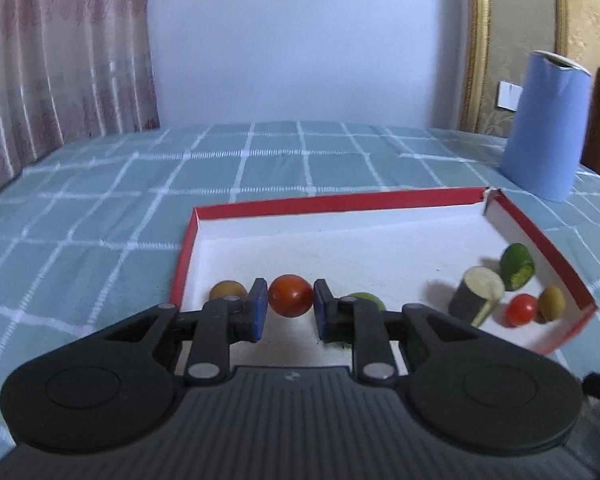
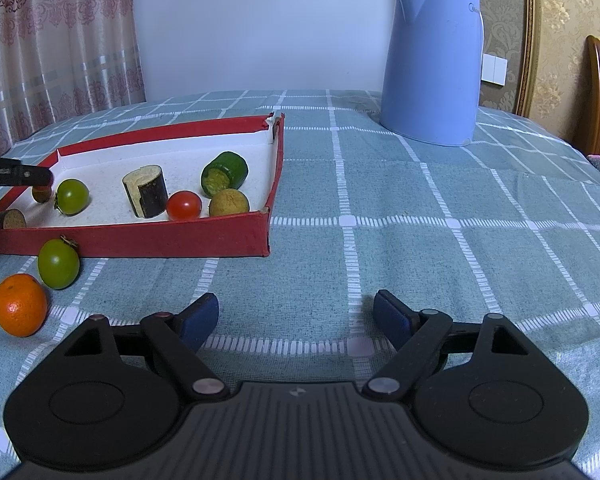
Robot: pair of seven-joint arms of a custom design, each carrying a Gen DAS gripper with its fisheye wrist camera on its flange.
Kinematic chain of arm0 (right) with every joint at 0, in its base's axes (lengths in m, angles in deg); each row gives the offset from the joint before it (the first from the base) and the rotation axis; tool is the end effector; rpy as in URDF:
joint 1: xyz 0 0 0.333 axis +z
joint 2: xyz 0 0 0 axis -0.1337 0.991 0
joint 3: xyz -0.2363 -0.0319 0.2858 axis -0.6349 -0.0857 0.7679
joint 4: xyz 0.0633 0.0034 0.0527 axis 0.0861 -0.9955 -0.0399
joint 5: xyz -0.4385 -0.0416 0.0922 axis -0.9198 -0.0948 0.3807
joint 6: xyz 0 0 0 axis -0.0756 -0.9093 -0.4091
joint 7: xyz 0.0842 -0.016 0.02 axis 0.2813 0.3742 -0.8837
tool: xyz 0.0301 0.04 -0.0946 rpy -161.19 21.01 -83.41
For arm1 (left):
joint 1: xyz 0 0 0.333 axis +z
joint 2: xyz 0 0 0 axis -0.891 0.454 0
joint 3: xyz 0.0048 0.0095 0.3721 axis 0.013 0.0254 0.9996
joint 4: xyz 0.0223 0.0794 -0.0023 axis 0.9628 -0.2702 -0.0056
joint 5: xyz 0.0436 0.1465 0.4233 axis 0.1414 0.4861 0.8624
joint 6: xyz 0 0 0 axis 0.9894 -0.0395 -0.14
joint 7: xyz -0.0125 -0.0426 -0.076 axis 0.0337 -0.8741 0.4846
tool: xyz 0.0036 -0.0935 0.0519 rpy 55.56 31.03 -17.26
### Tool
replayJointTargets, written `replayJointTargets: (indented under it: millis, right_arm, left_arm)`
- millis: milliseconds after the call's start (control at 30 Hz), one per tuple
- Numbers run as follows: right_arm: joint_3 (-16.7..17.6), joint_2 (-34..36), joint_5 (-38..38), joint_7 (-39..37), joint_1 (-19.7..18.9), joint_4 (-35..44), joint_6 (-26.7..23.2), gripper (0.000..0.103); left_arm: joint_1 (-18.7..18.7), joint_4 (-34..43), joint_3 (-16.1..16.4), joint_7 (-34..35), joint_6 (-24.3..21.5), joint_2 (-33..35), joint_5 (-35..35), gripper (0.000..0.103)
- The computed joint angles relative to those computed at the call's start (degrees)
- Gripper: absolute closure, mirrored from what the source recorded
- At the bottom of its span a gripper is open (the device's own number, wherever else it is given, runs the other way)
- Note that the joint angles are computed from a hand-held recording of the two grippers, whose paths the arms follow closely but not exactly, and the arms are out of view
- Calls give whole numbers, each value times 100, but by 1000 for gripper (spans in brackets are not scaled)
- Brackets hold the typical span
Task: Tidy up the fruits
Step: 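Carry the red tomato into the tray and open the left gripper, then grasp the orange with the right gripper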
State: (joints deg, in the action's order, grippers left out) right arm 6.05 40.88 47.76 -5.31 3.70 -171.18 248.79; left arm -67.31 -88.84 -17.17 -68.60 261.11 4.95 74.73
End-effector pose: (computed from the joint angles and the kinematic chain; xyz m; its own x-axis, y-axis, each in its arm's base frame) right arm 0.5395 0.0843 0.3931 0.0716 -0.9973 -0.0165 -0.6099 -0.0307 -0.7918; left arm 0.6131 -0.1798 0.4466 0.0023 -1.0000 0.0033 -0.5570 -0.0041 -0.8305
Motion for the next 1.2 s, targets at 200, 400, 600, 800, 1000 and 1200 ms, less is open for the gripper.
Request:
replayJointTargets:
  millis: [200, 400, 600, 800, 1000, 1200]
  right_arm:
    - [-1, 0, 0, 0, 1, 0, 0, 18]
    - [0, 5, -23, 9, -2, -2, 0, 17]
    - [1, 5, -15, 1, -2, 1, -5, 17]
    - [1, 4, -9, -5, -1, 3, -7, 17]
    - [2, 5, 2, -15, 0, 6, -10, 17]
    - [2, 7, 6, -19, 0, 9, -12, 17]
  left_arm:
    - [-88, 112, 32, 247, -279, 192, -304, 81]
    - [-89, 134, 64, 45, -221, 214, -150, 81]
    - [-100, 118, 52, 69, -256, 198, -139, 80]
    - [-122, 24, 35, 509, -330, 145, -505, 71]
    - [-57, -317, 18, 234, -250, -258, -194, 41]
    - [204, -738, 3, -210, 291, -680, 39, 30]
